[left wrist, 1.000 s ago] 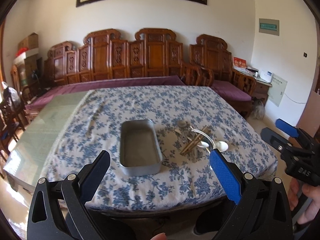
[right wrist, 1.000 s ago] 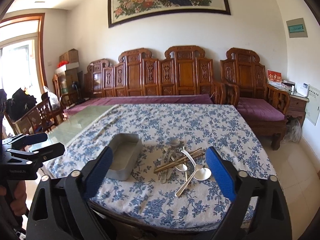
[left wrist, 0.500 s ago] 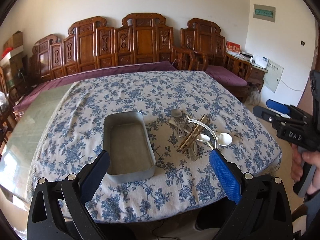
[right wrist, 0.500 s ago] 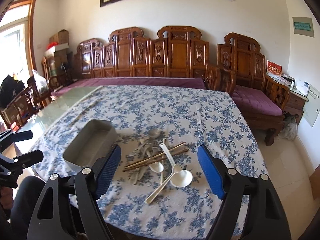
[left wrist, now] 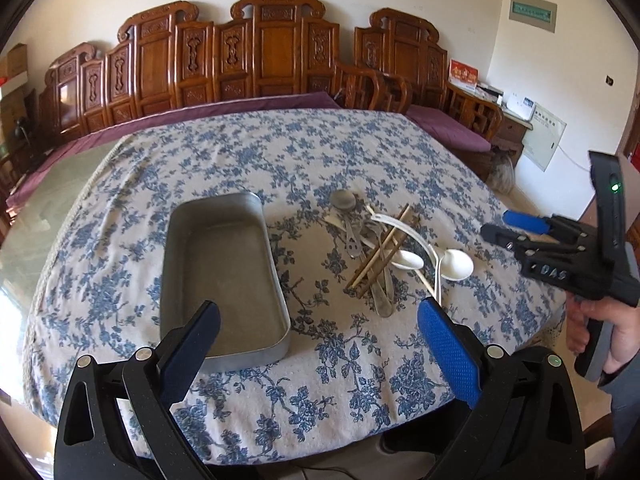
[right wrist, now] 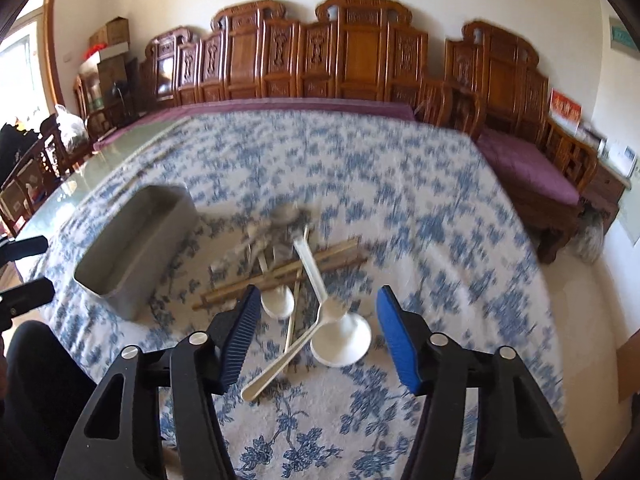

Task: Organize utensils
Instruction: 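Reach into the utensil pile and grasp the white plastic fork with the right tool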

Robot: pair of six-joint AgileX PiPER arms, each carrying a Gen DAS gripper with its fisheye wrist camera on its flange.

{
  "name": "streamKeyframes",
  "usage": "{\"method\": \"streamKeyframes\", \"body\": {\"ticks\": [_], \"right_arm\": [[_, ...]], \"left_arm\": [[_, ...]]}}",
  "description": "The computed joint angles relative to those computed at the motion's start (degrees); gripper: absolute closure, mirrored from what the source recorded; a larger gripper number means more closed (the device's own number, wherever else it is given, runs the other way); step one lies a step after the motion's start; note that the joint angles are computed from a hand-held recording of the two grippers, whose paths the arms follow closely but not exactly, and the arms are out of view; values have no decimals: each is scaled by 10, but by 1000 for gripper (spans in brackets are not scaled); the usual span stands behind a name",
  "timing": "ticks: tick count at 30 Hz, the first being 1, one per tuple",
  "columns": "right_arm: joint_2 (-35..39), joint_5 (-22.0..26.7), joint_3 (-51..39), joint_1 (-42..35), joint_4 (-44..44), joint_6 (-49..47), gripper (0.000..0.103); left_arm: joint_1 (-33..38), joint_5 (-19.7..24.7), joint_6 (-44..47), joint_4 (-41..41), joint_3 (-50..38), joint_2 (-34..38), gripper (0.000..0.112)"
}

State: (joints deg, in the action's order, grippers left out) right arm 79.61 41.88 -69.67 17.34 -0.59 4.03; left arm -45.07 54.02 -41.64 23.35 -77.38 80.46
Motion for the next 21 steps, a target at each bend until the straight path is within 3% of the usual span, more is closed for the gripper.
{"method": "streamKeyframes", "body": {"ticks": [7,16,21], "right_arm": [[61,-26,38,23,23,7,54],[125,-2,14,57,-29,84,65],[131,4,11,40,-17,69,85]], "left_arm": [[9,-29,8,-19,15,24,32],[15,-39,10,-25,31,25,32],[18,-44,10,-27,32,28,32]]}}
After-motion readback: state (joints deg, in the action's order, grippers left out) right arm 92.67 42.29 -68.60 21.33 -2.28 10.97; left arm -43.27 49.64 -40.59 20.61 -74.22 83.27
